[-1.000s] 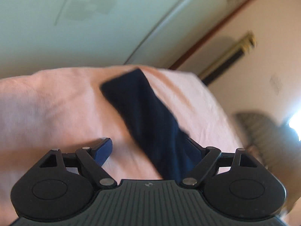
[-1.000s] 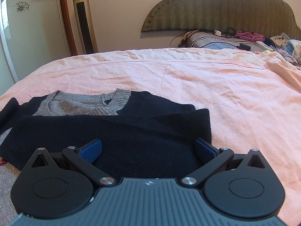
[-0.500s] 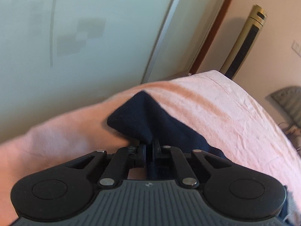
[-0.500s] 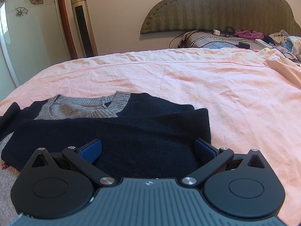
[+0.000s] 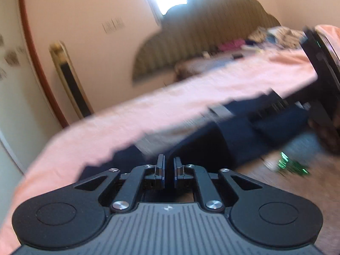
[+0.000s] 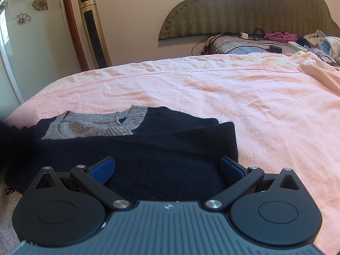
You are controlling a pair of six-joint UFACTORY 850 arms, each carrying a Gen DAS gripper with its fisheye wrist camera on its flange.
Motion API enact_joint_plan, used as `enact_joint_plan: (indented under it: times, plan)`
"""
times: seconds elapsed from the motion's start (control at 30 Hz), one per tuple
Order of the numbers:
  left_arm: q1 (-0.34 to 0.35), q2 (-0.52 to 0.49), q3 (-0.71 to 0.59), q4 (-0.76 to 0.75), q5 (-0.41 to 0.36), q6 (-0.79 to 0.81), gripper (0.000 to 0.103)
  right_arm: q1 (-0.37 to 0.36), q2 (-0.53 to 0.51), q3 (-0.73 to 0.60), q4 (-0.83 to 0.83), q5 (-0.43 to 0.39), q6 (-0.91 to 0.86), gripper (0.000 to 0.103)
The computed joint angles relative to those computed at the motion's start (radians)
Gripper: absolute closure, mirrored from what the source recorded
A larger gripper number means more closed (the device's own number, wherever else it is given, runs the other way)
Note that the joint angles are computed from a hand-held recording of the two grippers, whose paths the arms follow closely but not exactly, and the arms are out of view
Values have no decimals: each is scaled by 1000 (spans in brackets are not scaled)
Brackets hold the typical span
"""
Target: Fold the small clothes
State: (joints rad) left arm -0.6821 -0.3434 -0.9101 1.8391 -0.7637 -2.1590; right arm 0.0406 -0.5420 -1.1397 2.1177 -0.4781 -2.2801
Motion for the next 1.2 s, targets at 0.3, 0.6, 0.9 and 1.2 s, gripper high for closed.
enact_joint_plan:
  times: [0.3,0.6,0.9,1.2]
  plan:
    - [-4,149,215,84,38,-513,26,1,6,-4,-40,17,42,0]
    - [38,155,239,179,45,-740,25,-18,3,-92,-674,-402,961,4]
    - [41,162,252,200,32,-780,22,61,-32,-126,-766,-344,1072,36]
    - [41,167,261,210,24,-800,21,38,-16,-172,-789,-356,977,90]
